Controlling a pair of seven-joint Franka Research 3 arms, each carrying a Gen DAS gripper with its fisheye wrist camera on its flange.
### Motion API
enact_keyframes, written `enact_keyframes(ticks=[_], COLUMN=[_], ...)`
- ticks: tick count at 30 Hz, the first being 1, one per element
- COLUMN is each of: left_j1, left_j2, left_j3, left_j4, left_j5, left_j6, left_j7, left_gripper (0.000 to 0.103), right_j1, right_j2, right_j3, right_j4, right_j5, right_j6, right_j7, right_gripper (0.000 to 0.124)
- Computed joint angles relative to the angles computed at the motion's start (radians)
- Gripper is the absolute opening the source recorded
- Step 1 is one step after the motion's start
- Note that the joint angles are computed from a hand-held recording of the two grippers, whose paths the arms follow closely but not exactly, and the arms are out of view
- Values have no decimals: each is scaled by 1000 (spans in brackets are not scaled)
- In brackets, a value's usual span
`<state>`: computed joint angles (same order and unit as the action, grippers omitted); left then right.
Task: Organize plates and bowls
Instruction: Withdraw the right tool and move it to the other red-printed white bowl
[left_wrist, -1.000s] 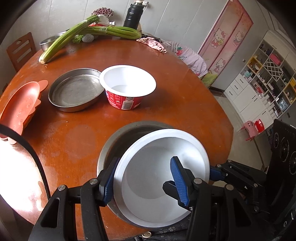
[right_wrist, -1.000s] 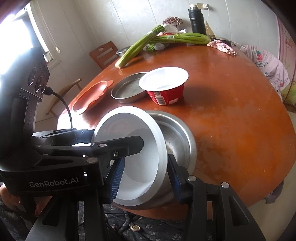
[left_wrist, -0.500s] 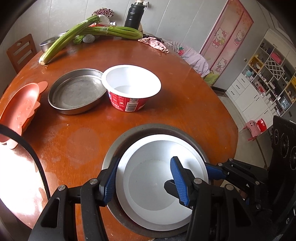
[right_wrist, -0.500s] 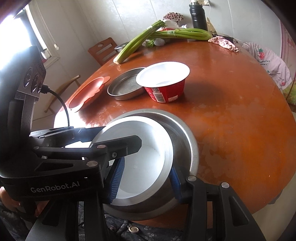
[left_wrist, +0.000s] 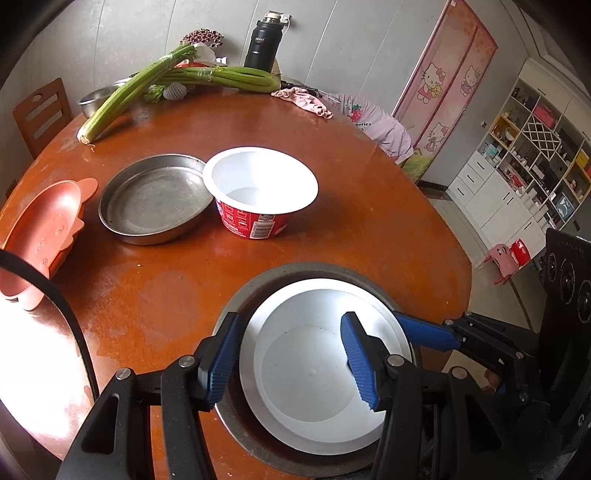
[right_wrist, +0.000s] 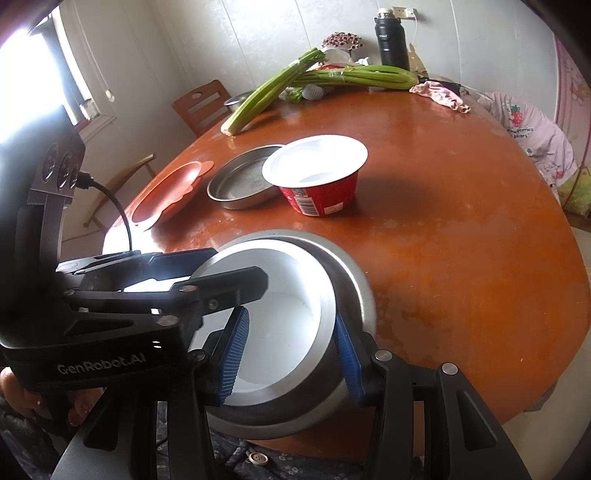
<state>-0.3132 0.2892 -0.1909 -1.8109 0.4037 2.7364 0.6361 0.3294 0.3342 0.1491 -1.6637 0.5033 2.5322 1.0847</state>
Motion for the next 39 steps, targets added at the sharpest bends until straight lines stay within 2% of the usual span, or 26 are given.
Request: enact_keyframes(ticks=[13, 23, 27, 31, 39], left_j1=[-12, 21, 37, 65, 92], left_j2=[-50, -78, -66, -26, 64], left_j3=[27, 28, 29, 11, 9], left_j4=[-44, -68, -47, 11, 123], left_j5=[101, 128, 112, 38, -56], left_j6=[9, 25, 34, 22, 22], left_j7=[-102, -162, -153, -66, 56], left_gripper=[55, 56, 56, 56, 56], right_j1=[-5, 0, 5, 7, 24], right_j2=[-14, 1, 33, 82, 227], right_j3=[-4, -7, -9, -9, -36], right_j4=[-11, 29, 86, 168, 390], right_j5=[7, -16, -38, -59, -139], right_j6=[37, 67, 63, 41, -25], right_j7=[10, 22, 36, 50, 149], right_gripper=[49, 49, 49, 50, 50])
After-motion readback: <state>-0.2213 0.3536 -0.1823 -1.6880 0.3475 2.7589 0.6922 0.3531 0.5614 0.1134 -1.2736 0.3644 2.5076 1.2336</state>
